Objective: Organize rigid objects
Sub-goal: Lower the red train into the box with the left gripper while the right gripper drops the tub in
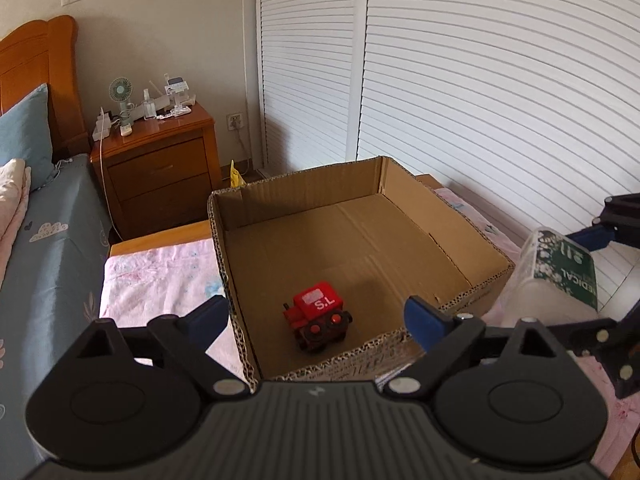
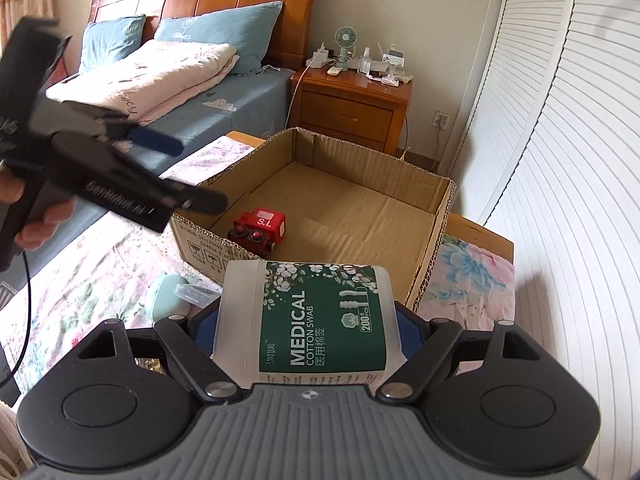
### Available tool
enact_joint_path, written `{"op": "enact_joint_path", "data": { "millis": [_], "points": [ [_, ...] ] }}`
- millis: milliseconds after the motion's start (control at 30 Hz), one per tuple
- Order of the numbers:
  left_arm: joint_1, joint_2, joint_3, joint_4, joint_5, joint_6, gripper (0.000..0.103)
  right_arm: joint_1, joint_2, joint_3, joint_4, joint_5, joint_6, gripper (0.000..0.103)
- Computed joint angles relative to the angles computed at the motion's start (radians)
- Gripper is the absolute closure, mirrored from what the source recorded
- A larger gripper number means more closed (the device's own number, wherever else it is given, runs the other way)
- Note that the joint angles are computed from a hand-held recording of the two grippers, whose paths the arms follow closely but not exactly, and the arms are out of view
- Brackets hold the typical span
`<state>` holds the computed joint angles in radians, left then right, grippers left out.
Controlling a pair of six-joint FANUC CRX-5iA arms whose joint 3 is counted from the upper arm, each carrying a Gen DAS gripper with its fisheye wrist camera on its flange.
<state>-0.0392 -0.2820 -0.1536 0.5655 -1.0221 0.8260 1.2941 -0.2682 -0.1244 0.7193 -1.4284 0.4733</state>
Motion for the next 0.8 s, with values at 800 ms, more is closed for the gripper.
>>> {"op": "enact_joint_path", "data": {
  "millis": [800],
  "points": [
    [0.126,-0.046,-0.081,0.035,-0.023,0.021,0.009,-0.353,0.238,0.222,-0.091,0.141,0.206,0.017]
  ]
}}
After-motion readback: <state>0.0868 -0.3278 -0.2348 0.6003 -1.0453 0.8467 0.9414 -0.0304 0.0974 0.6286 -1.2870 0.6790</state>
